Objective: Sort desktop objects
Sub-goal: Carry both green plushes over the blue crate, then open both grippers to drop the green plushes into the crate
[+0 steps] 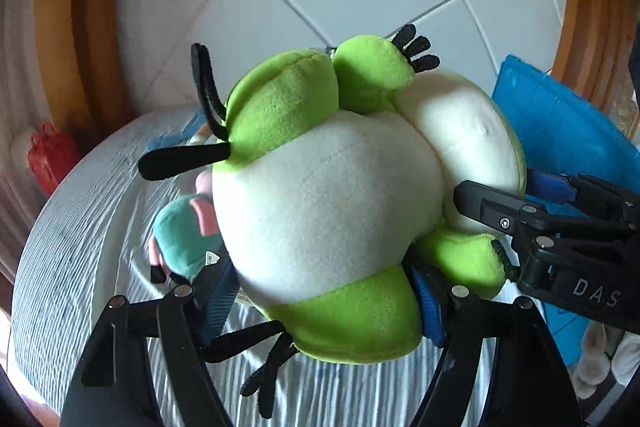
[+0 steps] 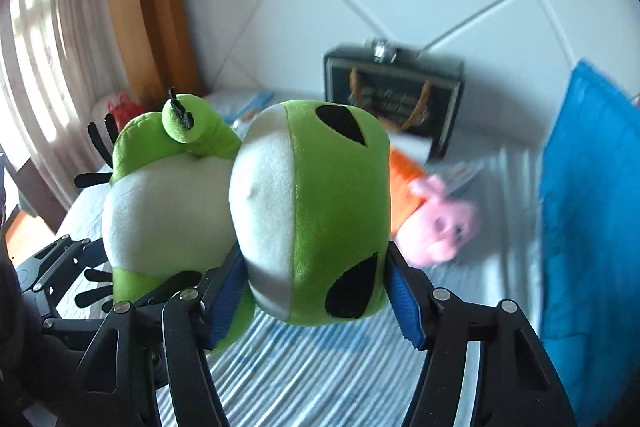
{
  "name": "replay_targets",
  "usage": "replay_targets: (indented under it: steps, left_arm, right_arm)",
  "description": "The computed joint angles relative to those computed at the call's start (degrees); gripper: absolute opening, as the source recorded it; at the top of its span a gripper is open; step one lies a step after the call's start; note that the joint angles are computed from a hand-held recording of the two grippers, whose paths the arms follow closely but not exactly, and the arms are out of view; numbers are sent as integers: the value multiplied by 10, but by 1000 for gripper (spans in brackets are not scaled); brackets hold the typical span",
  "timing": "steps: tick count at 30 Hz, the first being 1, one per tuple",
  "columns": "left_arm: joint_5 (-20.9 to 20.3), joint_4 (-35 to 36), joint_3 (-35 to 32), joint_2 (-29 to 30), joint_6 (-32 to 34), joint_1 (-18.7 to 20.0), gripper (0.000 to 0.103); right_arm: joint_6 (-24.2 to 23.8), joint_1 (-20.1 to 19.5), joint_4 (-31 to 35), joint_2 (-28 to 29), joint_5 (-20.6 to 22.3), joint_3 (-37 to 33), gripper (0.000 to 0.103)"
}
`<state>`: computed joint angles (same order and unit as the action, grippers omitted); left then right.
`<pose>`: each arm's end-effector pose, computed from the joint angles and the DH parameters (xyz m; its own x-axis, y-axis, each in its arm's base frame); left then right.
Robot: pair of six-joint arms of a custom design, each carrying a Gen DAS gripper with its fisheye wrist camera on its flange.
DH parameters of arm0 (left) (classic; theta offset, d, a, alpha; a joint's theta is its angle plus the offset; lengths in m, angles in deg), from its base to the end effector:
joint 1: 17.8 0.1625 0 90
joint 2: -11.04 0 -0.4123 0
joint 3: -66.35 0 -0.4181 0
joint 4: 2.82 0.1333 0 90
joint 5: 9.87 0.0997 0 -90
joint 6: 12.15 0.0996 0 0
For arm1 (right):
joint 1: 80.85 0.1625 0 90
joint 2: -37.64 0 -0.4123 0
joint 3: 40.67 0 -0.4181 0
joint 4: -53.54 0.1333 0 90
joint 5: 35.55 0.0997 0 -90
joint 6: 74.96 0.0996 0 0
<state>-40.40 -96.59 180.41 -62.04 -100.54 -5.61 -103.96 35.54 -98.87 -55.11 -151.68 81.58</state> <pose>-0.4273 -0.3164 0.1822 -0.7669 -0.1511 -0.6238 0.4236 0.6110 -0.6687 0.2919 -0.3870 0.3475 -0.6155 -0.5261 0.5868 -0.7678 0.5682 -0.2959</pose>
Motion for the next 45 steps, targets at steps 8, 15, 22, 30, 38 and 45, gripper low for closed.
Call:
replay_targets:
  steps: [8, 15, 22, 30, 38, 45]
  left_arm:
    - [58, -285, -48, 71, 300, -24, 74]
    - [-3, -534, -154, 206, 555, -24, 74]
    - [-103, -558, -299, 334, 630, -21, 75]
    - [-150, -422, -473, 455, 617, -26, 80]
    - [-115, -318, -546, 499, 578, -34, 81]
    - [-101, -311, -532, 491, 541, -39, 82]
  right_arm:
    - [2, 52, -33, -79, -86, -31, 64]
    - [-27, 62, -60, -148, -181, -59, 62]
    - [-56, 17, -51, -220, -208, -85, 62]
    - [-64, -125, 16, -297, -92, -126, 62]
    - [-86, -248, 57, -314, -37, -148, 73]
    - [-96, -285, 83, -311, -11, -153, 98]
